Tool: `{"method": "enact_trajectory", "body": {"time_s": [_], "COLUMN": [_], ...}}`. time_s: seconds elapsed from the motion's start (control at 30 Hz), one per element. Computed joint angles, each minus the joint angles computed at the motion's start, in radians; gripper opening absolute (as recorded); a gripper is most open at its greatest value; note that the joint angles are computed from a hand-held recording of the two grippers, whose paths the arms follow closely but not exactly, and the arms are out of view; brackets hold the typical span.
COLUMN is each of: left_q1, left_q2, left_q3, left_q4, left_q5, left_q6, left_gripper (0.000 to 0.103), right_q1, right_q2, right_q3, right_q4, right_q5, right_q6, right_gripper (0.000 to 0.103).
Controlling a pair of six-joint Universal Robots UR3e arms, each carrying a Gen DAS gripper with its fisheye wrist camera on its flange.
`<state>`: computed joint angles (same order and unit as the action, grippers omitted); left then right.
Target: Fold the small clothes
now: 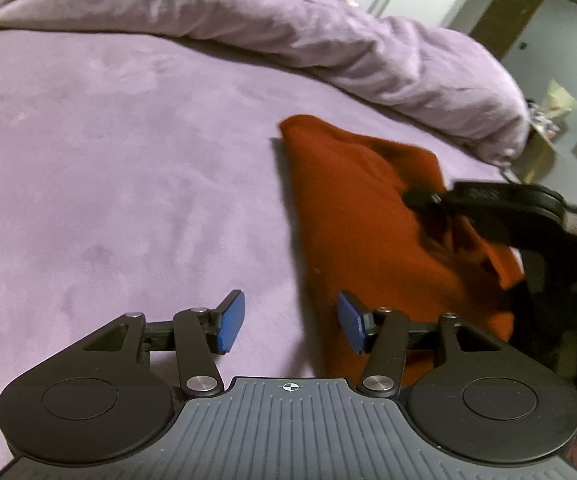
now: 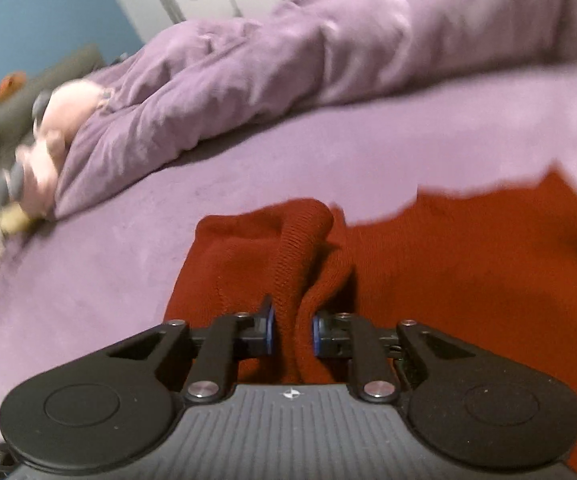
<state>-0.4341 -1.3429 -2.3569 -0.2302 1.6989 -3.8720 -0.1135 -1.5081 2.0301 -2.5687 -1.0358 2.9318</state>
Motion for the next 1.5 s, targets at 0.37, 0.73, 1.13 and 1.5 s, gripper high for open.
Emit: {"method": "enact_trajectory", "body": {"time_s": [0.37, 0.73, 1.13, 1.5], "left_q1": [-0.189, -0.212, -0.279, -0.311], "left_q2": [-0.228, -0.331, -0.368, -0.374], "left_q3": [0.133, 0.222, 0.300, 0.332], "left_q4": [0.106, 0.058, -0.015, -0.039], "left_q5": [0.054, 0.034, 0.156, 0.204], "left_q6": [0.022, -0.040, -0.109, -0.150], "left_gripper": [0.063, 0.063, 0.063, 0.065], "right_q1": [-0.168, -0.522, -0.494, -0.190], "right_q2": [-0.295, -0.200, -0.217, -0.241], "right_q3": [0.115, 0.151, 0.080, 0.032], "right_q4": [0.032, 0.389, 0.597, 0.123], "right_q5": [0.013, 0.184, 0.223, -0.071], "right_q6": [-0.132, -0.294, -0.390, -0.385], "right_gripper": [0.014, 0.021, 0.053, 0.013]}}
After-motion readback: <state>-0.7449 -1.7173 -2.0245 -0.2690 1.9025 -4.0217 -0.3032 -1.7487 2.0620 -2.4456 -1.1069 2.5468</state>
